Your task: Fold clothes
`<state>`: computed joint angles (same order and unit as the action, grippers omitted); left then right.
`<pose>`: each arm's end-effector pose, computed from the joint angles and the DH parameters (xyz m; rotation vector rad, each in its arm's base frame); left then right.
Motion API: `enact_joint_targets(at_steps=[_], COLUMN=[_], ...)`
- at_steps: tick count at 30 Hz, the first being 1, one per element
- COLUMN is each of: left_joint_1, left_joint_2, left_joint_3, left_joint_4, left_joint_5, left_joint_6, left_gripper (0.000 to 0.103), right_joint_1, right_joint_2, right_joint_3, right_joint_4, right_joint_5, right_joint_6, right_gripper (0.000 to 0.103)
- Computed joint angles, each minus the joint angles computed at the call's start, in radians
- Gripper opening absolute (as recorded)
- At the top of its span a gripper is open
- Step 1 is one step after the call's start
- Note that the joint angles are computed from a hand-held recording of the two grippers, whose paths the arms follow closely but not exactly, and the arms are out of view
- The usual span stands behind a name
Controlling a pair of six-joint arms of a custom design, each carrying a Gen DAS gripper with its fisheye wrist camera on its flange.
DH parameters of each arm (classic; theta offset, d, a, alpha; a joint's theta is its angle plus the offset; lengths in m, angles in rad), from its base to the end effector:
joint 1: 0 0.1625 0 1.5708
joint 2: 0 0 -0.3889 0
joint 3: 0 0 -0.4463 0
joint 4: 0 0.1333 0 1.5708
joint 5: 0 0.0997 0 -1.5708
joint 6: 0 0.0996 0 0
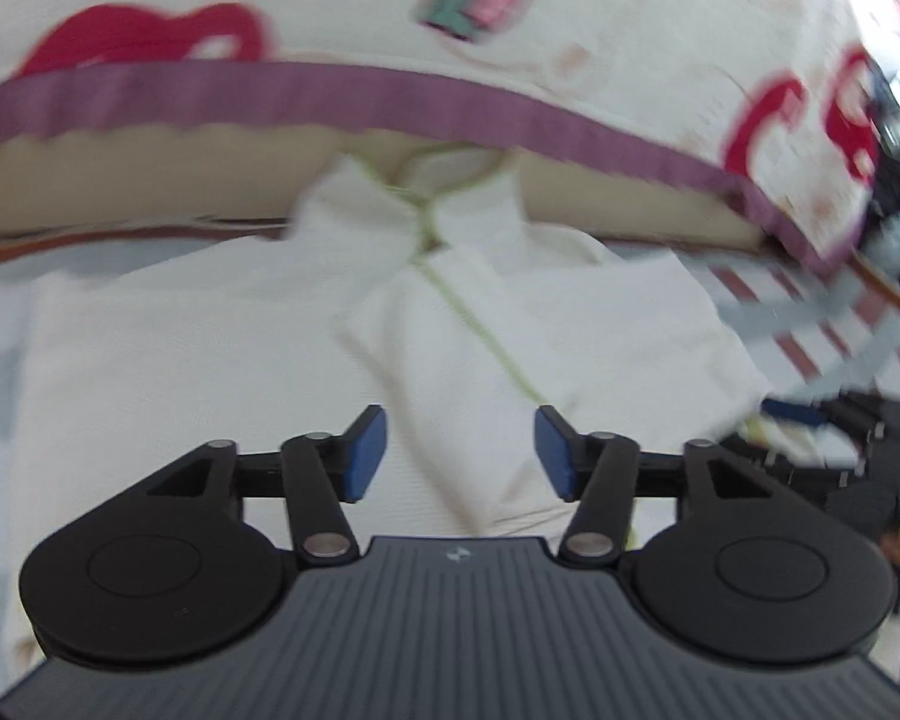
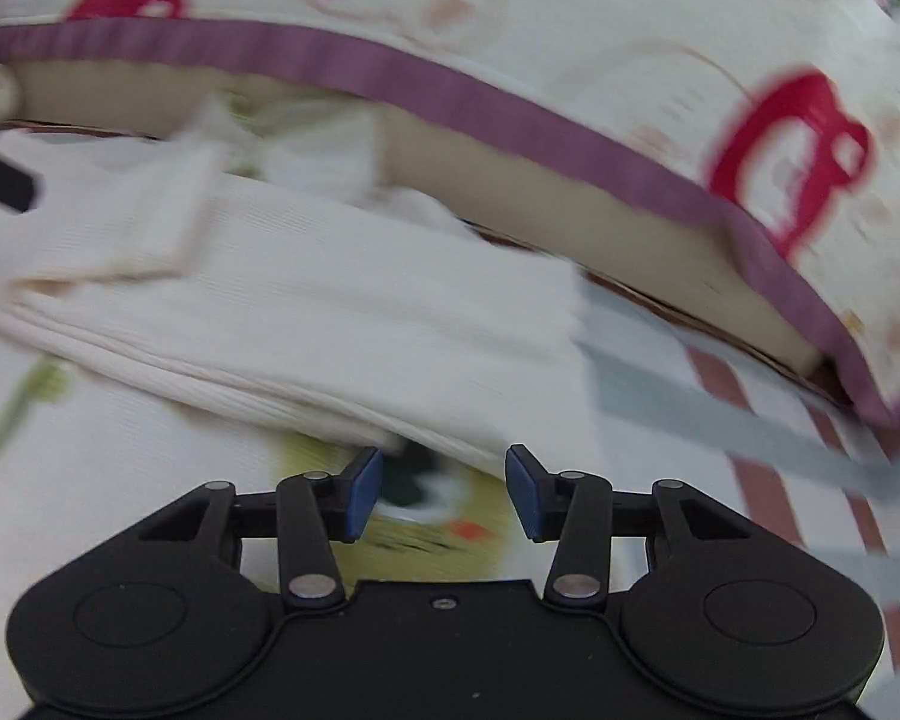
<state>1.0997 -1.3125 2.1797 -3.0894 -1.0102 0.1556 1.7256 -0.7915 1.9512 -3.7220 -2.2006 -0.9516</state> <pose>-0.0694 -0.5466 0.1916 0.5460 2.4833 -0.9585 0.1622 -0.5552 0.0694 0.7849 -1.9717 0.7776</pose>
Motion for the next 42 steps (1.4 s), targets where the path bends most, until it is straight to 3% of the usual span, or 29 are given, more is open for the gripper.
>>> enact_joint_targets(at_steps=[4,6,7,8,10,12,13,15,17,19,22,25,28,30,31,33,34,35,38,42], left_joint_1=[-0.008,0.01,0.023,0.034,0.013,-0.021,-0.039,-0.078,-0.115,-0.111,-0.061,-0.057,-0.068,-0.035,-0.019,-0.01,-0.008,-0.006,0.02,0.054], left_joint_2=[0.134,0.19,0.198,0.203,0.218,0.207,0.193,0.153,0.115,0.075,0.051,0.049,0.049,-0.016,-0.054,-0.1,-0.12,-0.141,-0.217,-0.312], left_joint_3=[-0.063,-0.106,-0.117,-0.126,-0.126,-0.086,-0.059,0.006,0.061,0.095,0.112,0.12,0.102,0.092,0.088,0.093,0.101,0.107,0.129,0.156], left_joint_4=[-0.05,-0.068,-0.074,-0.076,-0.131,-0.27,-0.346,-0.467,-0.498,-0.362,-0.207,-0.236,-0.32,-0.205,-0.117,-0.029,-0.007,0.019,0.13,0.266], left_joint_5=[0.111,0.129,0.082,0.034,0.052,0.063,0.064,0.109,0.184,0.222,0.212,0.243,0.338,0.295,0.259,0.219,0.197,0.177,0.131,0.156], left_joint_6=[0.028,0.03,0.063,0.099,0.169,0.227,0.244,0.239,0.186,0.026,-0.142,-0.123,-0.038,-0.115,-0.148,-0.096,-0.049,-0.005,-0.023,-0.166], left_gripper=[0.064,0.065,0.059,0.01,0.006,0.006,0.006,0.006,0.006,0.006,0.007,0.007,0.007,0.007,0.007,0.007,0.008,0.01,0.012,0.013], right_joint_1=[-0.034,-0.029,-0.026,-0.023,-0.032,-0.046,-0.051,-0.062,-0.074,-0.075,-0.072,-0.065,-0.07,-0.073,-0.072,-0.067,-0.063,-0.058,-0.052,-0.049], right_joint_2=[-0.041,-0.02,-0.002,0.012,0.014,0.003,0.006,0.012,0.007,0.015,0.021,0.028,0.019,0.016,0.018,0.021,0.015,0.011,0.008,0.01], right_joint_3=[-0.01,-0.046,-0.069,-0.092,-0.12,-0.13,-0.136,-0.129,-0.103,-0.095,-0.098,-0.108,-0.103,-0.096,-0.095,-0.101,-0.105,-0.108,-0.103,-0.106], right_joint_4=[0.046,0.044,0.038,0.044,0.106,0.151,0.14,0.089,0.04,0.001,-0.013,-0.018,-0.019,-0.021,-0.028,-0.026,-0.003,0.018,0.017,0.014], right_joint_5=[-0.011,-0.03,-0.043,-0.053,-0.053,-0.03,-0.032,-0.032,0.001,0.004,-0.003,-0.021,-0.018,-0.008,-0.003,-0.004,-0.013,-0.023,-0.037,-0.051], right_joint_6=[0.104,0.069,0.048,0.052,0.185,0.337,0.377,0.375,0.319,0.282,0.289,0.271,0.25,0.217,0.162,0.04,0.018,0.005,-0.009,0.002], right_gripper=[0.058,0.058,0.058,0.058,0.057,0.051,0.041,0.041,0.041,0.041,0.041,0.041,0.045,0.048,0.047,0.047,0.047,0.047,0.048,0.051])
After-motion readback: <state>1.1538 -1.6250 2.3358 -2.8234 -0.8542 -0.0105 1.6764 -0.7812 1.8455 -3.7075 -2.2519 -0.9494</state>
